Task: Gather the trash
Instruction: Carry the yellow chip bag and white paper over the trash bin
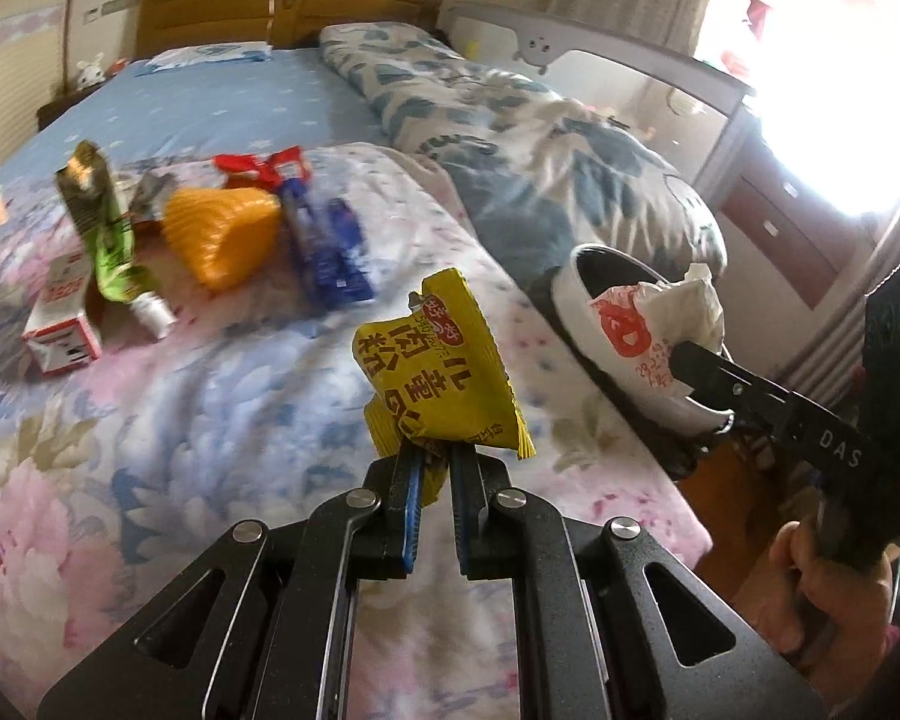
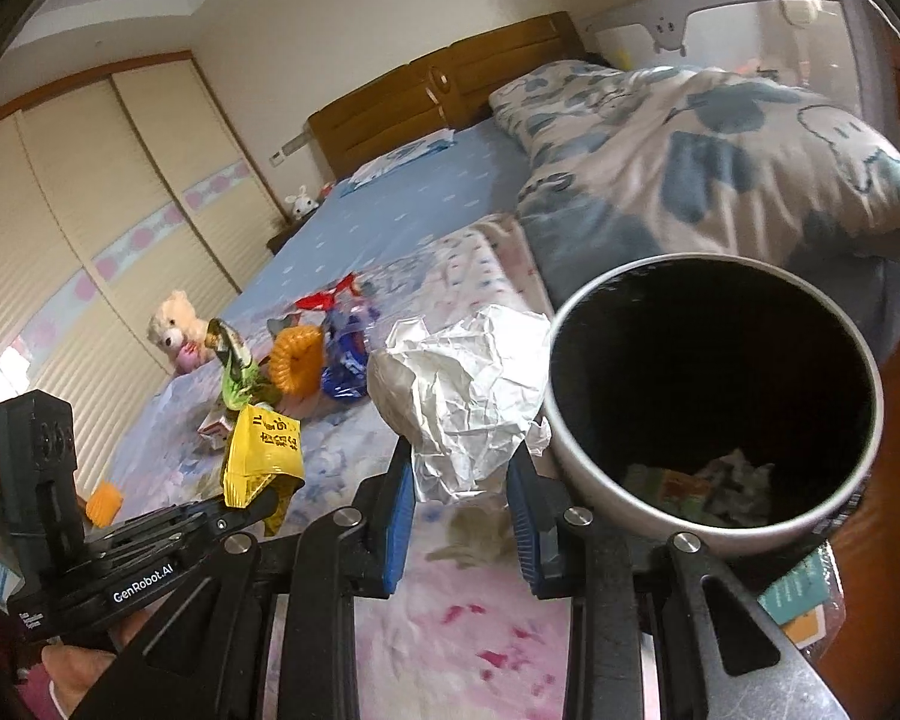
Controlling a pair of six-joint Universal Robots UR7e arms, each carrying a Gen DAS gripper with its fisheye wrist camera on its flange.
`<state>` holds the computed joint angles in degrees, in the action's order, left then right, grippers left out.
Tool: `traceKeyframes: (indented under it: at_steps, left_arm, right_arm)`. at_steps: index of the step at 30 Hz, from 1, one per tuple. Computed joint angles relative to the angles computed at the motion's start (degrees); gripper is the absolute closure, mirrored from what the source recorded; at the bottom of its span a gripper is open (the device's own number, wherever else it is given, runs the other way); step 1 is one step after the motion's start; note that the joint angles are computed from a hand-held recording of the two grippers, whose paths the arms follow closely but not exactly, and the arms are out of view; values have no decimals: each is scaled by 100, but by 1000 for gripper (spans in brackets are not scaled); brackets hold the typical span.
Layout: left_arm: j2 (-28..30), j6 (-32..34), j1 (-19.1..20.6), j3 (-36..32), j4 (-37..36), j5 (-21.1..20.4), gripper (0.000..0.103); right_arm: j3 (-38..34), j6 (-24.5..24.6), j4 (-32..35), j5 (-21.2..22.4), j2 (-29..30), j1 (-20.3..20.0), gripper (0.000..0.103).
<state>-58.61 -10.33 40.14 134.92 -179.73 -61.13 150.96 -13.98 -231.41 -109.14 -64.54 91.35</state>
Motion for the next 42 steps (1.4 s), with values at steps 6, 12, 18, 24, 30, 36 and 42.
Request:
traceKeyframes:
  at_steps: [6, 12, 18, 24, 30, 36, 42]
  left_arm:
    - [200, 52, -128, -149, 48, -170, 95]
    - [364, 125, -231, -302, 112, -285, 96]
    - [567, 171, -347, -467, 157, -379, 96]
    - [771, 271, -466, -647, 211, -459, 96]
    - [940, 351, -545, -829, 290, -528, 96]
    - [1148, 417, -605, -1050, 375, -568, 96]
    - [1329, 518, -605, -1287, 460, -612, 96]
  right_arm:
    - [253, -4, -173, 8, -332, -216, 74]
    - [443, 0, -243, 67, -669, -463, 74]
    - [597, 2, -287, 169, -935, -687, 74]
    - [705, -15, -311, 305, -1132, -916, 74]
    - [769, -12, -219, 453, -1345, -1148, 74]
    - [798, -31, 2, 638, -1599, -1393, 74]
    - [709, -50, 377, 733, -1839, -1508, 74]
